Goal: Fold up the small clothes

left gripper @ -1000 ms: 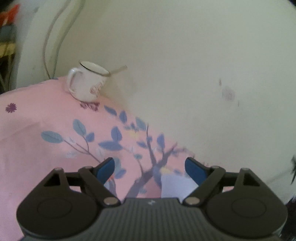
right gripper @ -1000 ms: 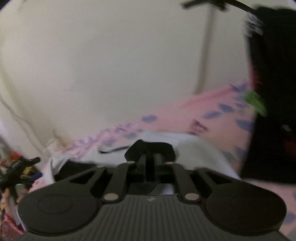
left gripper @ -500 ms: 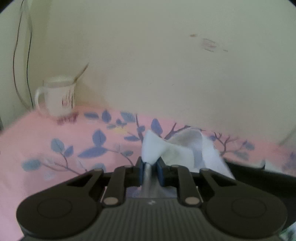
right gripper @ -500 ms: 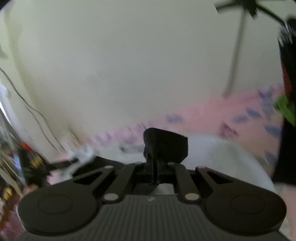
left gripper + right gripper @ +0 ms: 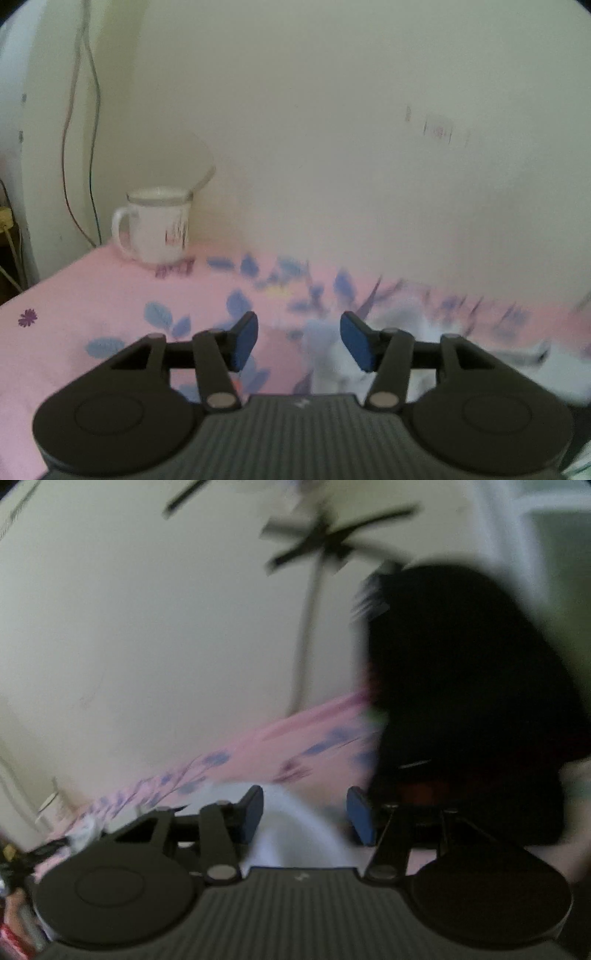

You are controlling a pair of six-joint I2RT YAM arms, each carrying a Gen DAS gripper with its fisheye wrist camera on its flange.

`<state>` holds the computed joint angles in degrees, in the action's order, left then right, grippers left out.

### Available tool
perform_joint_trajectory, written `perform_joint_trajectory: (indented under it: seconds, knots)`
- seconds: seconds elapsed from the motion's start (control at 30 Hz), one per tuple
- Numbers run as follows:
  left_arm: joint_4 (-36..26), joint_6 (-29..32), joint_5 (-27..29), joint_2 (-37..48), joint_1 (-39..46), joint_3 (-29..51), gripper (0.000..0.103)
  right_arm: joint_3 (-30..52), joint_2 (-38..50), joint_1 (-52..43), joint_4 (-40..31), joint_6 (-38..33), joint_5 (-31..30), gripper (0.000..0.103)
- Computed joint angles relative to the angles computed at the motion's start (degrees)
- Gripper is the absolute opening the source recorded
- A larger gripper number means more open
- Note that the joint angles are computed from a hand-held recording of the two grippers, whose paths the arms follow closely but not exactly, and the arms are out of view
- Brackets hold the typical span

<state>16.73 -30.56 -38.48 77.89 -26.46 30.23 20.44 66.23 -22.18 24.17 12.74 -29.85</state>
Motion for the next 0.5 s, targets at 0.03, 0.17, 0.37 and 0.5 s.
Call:
perform_joint_trajectory:
  seconds: [0.03, 0.17, 0.37, 0.5]
  knots:
    - [1.84, 0.47, 0.78, -1.76, -0.40, -1.12, 0.055, -1.24, -3.07, -4.38, -3.11, -1.66, -2.33, 0.051]
    - [5.33, 4.08, 3.66, -2.02, -3.21, -1.85, 0.057, -5.38, -9.68, -20.83, -15.14, -9.52, -9.25, 0.053]
    - [5.59, 7.90, 9.06, 5.99, -3.88, 1.40, 0.057, -9.67, -0.95, -34.51, -9.96, -12.26, -10.93, 0.064]
    - [5.35, 8.40, 10.06, 9.47, -2.42, 2.62, 0.057, -8.58, 8.87, -30.37, -1.33, -9.34, -11.48, 0.065]
